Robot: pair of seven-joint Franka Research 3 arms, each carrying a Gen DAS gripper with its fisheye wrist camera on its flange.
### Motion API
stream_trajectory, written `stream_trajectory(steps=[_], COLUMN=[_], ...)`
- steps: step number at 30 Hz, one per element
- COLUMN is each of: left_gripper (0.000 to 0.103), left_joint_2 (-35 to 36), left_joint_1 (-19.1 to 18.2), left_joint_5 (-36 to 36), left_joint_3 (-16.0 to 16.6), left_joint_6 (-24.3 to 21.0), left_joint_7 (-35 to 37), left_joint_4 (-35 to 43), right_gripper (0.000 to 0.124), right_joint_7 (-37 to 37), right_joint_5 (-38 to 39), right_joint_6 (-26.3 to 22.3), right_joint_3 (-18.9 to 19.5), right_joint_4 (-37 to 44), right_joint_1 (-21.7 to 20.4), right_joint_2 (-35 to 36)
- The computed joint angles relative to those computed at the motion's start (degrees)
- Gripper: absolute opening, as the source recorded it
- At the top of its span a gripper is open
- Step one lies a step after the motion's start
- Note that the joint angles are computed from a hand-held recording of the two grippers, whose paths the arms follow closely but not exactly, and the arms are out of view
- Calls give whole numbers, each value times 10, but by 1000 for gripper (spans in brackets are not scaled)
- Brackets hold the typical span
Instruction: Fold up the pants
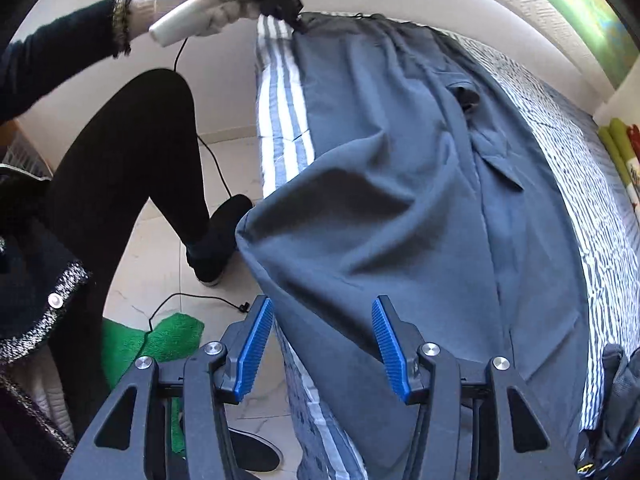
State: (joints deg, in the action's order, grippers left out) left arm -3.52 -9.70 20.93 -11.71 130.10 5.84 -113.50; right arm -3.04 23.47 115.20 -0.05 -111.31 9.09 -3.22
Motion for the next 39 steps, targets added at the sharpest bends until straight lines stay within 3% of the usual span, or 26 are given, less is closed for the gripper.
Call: stream_trajectory(steps=[4, 7, 11, 13, 14, 15, 16, 19, 24, 26, 27, 31, 34, 37, 39], left_gripper=[3, 3, 3, 13, 22, 46, 55, 55, 54, 35, 5, 3, 3, 3, 3], left_joint_2=[-29, -49, -64, -76, -83, -92, -97, -95, -70, -66, -61, -72, -127, -141, -132], left_joint_1=[3, 8, 13, 17, 20, 23, 30, 38, 60, 71, 70, 76, 79, 65, 59], left_joint_5=[12, 18, 31, 26, 16, 11, 18, 1, 9, 30, 24, 68, 100, 80, 57], left_joint_3=[0, 0, -4, 0, 3, 4, 1, 10, 11, 9, 12, 5, -4, -8, 0], left_joint_6=[9, 17, 31, 57, 74, 84, 93, 132, 175, 185, 176, 137, 130, 42, 15], left_joint_7=[-18, -27, -31, -38, -46, -58, -78, -84, -127, -158, -156, -175, -209, -150, -109], left_joint_4=[-22, -38, -57, -79, -93, -107, -117, -138, -139, -138, -132, -112, -137, -111, -91], right_gripper=[46, 2, 2, 2, 2, 2, 2, 2, 2, 2, 2, 1, 1, 1, 1], right_joint_7=[-33, -7, 5, 25, 30, 33, 36, 57, 60, 64, 64, 47, 40, 64, 89], right_joint_5=[-19, -33, 15, 44, 56, 66, 74, 83, 85, 87, 89, 104, 132, 158, 148], right_joint_6=[108, 146, 155, 136, 130, 131, 137, 129, 142, 138, 138, 145, 117, 61, 24], right_joint_3=[6, 5, -12, -22, -26, -28, -29, -30, -23, -22, -22, -24, -35, -47, -46], right_joint_4=[-75, -86, -72, -54, -47, -44, -41, -28, -27, -26, -28, -42, -28, 12, 43], right_joint_1=[8, 8, 1, -7, -11, -16, -18, -26, -24, -23, -23, -17, -17, -25, -32], right_joint_2=[-33, -35, -36, -35, -34, -34, -34, -30, -28, -30, -33, -53, -62, -53, -34])
